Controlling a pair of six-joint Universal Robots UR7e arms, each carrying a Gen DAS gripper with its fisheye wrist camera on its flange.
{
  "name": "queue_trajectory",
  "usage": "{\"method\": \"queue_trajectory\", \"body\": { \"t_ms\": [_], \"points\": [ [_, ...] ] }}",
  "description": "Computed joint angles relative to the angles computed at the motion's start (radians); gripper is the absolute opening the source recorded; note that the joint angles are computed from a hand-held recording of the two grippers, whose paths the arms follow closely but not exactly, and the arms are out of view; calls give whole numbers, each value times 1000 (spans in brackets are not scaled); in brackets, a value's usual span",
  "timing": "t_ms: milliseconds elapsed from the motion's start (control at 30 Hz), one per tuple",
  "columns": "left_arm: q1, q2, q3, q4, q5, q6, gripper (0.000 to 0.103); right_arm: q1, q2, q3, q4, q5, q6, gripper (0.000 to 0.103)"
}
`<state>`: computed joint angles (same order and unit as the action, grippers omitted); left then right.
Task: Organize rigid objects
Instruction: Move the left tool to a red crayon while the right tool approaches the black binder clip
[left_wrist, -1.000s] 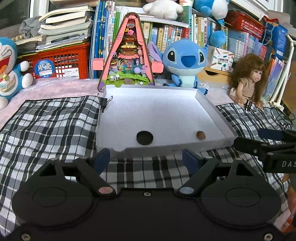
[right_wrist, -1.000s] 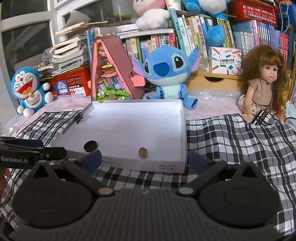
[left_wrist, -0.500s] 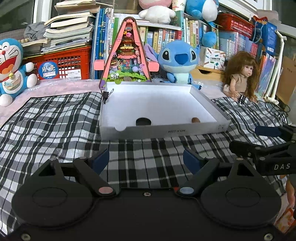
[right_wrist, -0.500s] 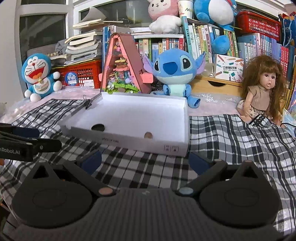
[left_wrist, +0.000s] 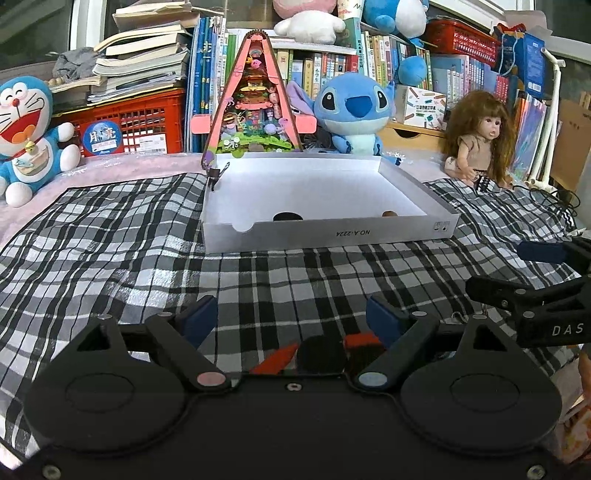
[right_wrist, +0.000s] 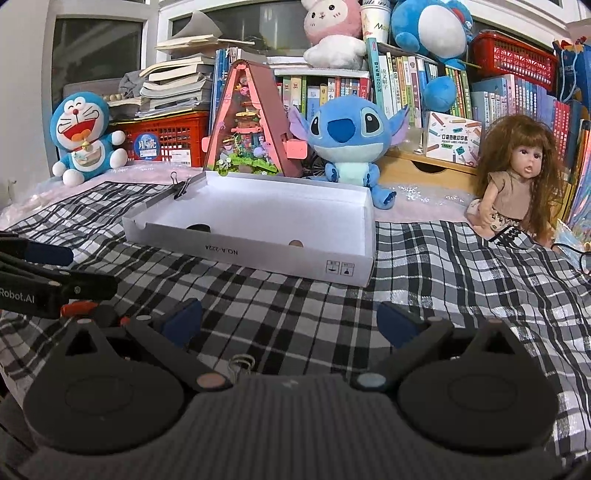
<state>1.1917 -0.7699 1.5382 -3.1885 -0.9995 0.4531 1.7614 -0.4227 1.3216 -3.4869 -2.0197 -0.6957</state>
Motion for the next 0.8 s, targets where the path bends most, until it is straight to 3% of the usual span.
{"method": "queue_trajectory", "body": {
  "t_ms": [267,667,800],
  "points": [
    [12,-18,51,-47,-10,3,87,-2,4,35,-43,-20,-26,103],
    [15,-28,104,-97,35,10,87,-3,9,63,-67,-29,-51,103],
    [15,-40,126,-128,55,10,87,-5,8,78,-124,-26,-51,100]
  ]
}}
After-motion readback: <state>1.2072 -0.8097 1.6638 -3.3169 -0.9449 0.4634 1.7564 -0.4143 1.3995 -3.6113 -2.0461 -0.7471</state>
